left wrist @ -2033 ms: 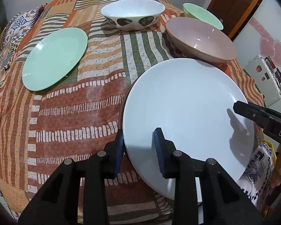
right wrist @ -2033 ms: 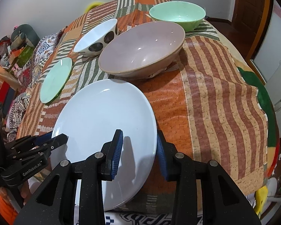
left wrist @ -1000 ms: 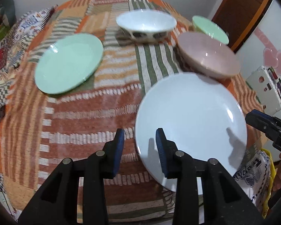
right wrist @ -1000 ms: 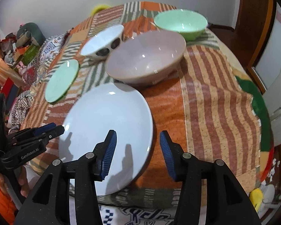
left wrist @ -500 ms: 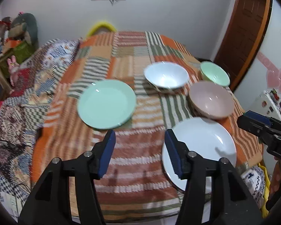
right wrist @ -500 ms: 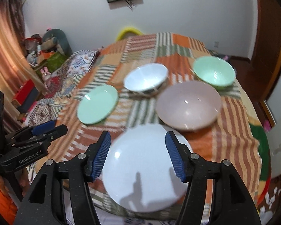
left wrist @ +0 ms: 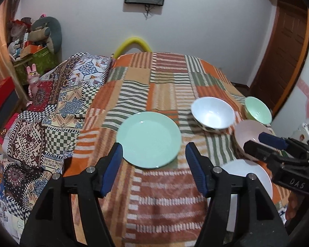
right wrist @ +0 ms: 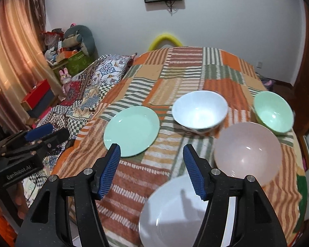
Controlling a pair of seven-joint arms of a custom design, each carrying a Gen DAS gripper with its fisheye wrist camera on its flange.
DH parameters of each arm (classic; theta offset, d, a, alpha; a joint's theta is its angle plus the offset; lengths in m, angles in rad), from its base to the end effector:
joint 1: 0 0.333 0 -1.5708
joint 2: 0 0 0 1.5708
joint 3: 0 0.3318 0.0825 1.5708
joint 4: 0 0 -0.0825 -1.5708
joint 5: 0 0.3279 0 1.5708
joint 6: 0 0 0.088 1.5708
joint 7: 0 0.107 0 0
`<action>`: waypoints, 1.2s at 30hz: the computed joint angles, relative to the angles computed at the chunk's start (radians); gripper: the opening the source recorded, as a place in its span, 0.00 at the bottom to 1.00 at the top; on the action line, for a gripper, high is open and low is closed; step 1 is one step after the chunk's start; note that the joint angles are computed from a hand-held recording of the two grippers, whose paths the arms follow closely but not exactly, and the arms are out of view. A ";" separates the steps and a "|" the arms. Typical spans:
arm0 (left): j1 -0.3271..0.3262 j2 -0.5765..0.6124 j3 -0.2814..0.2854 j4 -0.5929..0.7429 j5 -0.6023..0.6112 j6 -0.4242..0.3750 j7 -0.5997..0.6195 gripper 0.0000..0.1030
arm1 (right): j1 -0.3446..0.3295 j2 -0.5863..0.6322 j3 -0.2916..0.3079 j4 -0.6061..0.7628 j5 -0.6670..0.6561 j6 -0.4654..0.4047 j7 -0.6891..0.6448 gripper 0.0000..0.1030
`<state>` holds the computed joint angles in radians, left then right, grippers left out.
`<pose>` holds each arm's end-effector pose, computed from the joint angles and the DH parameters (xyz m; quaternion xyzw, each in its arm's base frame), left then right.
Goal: Organize plates and bowls
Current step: 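Move both grippers to the mint green plate and grasp its rim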
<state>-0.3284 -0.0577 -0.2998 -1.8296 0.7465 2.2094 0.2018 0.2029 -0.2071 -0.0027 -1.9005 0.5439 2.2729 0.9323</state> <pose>0.4382 -0.2962 0.6324 -0.7687 0.5032 -0.2671 0.2906 0.4686 0.1080 0.6787 -0.8233 0.4309 -0.1001 0.3555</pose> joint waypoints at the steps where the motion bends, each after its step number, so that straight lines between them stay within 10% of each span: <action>1: 0.006 0.000 0.007 -0.003 -0.002 0.004 0.003 0.62 | 0.002 0.008 0.004 0.006 -0.004 0.000 0.003 0.58; 31: 0.183 0.215 0.151 -0.150 -0.279 0.386 0.160 0.62 | 0.041 0.401 0.062 0.265 -0.168 -0.069 0.147 0.55; 36: 0.192 0.235 0.159 -0.160 -0.293 0.443 0.191 0.44 | 0.048 0.442 0.065 0.304 -0.196 -0.085 0.159 0.44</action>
<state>-0.1361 0.1775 -0.1405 -1.9892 0.4534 2.6525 0.3932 0.2508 0.2347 0.0628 -1.5964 0.3479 2.1878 1.0908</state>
